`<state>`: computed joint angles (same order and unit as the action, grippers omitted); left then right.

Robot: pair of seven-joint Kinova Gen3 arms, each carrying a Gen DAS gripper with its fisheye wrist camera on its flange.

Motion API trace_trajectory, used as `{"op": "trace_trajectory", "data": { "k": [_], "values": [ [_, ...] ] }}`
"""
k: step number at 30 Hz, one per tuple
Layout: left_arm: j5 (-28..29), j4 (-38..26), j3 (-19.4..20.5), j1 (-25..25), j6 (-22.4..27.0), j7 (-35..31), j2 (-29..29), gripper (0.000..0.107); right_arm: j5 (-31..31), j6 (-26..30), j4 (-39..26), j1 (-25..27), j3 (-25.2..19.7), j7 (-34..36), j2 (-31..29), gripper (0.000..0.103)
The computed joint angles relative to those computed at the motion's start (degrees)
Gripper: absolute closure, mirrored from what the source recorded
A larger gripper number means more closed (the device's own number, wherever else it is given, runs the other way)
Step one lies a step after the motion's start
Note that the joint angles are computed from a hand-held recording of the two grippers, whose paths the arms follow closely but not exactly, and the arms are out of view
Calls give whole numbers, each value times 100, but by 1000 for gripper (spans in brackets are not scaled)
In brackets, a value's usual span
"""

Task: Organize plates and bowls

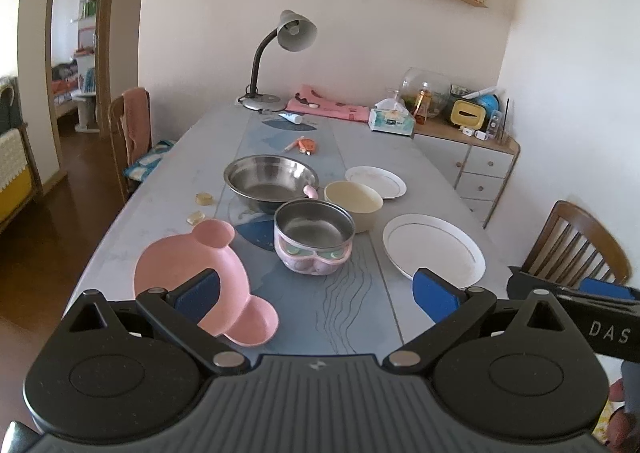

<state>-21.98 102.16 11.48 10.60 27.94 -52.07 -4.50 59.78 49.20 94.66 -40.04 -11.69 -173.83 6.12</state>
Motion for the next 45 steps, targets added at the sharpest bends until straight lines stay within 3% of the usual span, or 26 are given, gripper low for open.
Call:
{"op": "trace_trajectory", "data": {
  "k": [9,12,36,45],
  "values": [
    [463,-67,-181,82,87,-429,20,4,-225,-21,-83,27,24,239,22,0],
    [255,-56,-55,1,114,-239,13,4,-286,31,-138,16,20,373,39,0],
    [120,-217,-125,143,339,-223,160,4,-173,-40,-98,-12,69,290,77,0],
    [-300,-235,-71,214,360,130,203,4,56,-94,-44,-41,61,296,61,1]
  ]
}}
